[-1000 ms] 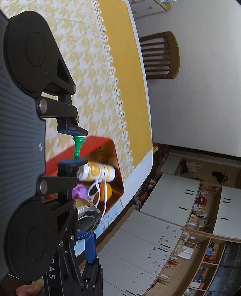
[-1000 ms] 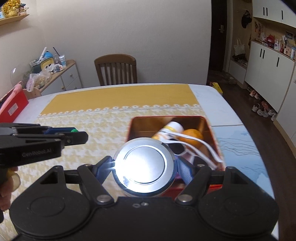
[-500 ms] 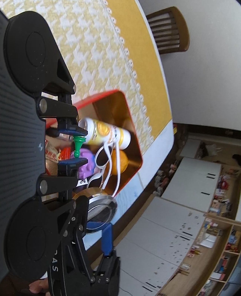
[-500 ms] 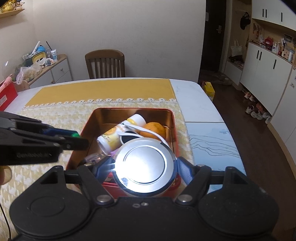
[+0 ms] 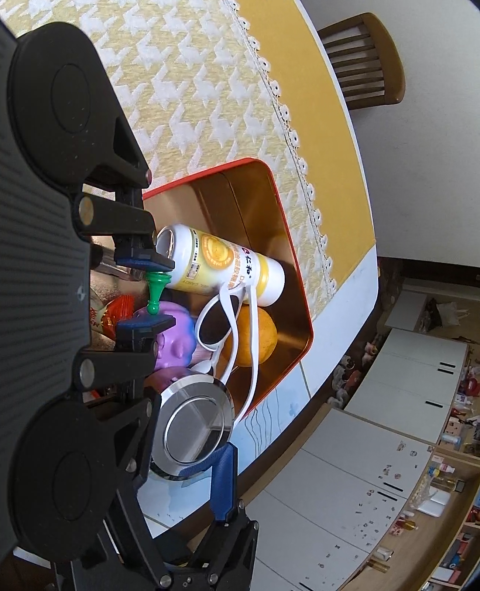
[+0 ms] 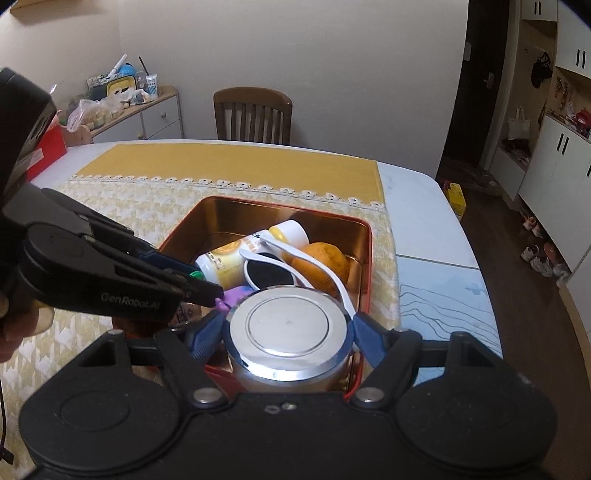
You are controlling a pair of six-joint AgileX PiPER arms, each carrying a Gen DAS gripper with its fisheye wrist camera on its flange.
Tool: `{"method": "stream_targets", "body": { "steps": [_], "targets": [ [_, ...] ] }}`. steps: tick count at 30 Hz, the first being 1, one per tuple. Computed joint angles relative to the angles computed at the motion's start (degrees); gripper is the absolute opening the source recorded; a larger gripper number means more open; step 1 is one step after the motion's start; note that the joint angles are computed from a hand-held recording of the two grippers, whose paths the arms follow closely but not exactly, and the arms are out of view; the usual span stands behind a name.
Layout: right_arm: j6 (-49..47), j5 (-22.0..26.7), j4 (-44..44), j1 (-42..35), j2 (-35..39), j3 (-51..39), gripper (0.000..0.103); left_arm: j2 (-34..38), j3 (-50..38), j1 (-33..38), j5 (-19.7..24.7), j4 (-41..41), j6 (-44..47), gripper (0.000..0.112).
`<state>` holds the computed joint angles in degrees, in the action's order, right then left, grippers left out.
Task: Organize rigid objects
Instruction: 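Carry the silver tin and green pawn over the red tin with both grippers, then lower and release the silver tin and green pawn into the red tin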
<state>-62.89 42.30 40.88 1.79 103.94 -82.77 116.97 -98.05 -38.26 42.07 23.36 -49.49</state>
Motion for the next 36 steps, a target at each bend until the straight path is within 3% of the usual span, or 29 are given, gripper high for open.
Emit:
{"method": "stream_targets", "body": {
  "steps": [14,21,36],
  "targets": [
    [0.74,2.51,1.19,-1.46,0.73,-0.75,0.076,0.58,-1.14,-0.38,1.64,0.07,-3.07,0.025],
    [0.95,1.91,1.21,-1.9,-0.4,0.89,0.081,-0.32,-0.01,-0.99,1.87,1.57,-5.08,0.025],
    [0.46,4.75,5.83,-4.71,-4.54,2.83,0.088,-7.57,6.97,-4.98,0.56,9.92,-11.21,0.03]
  ]
}}
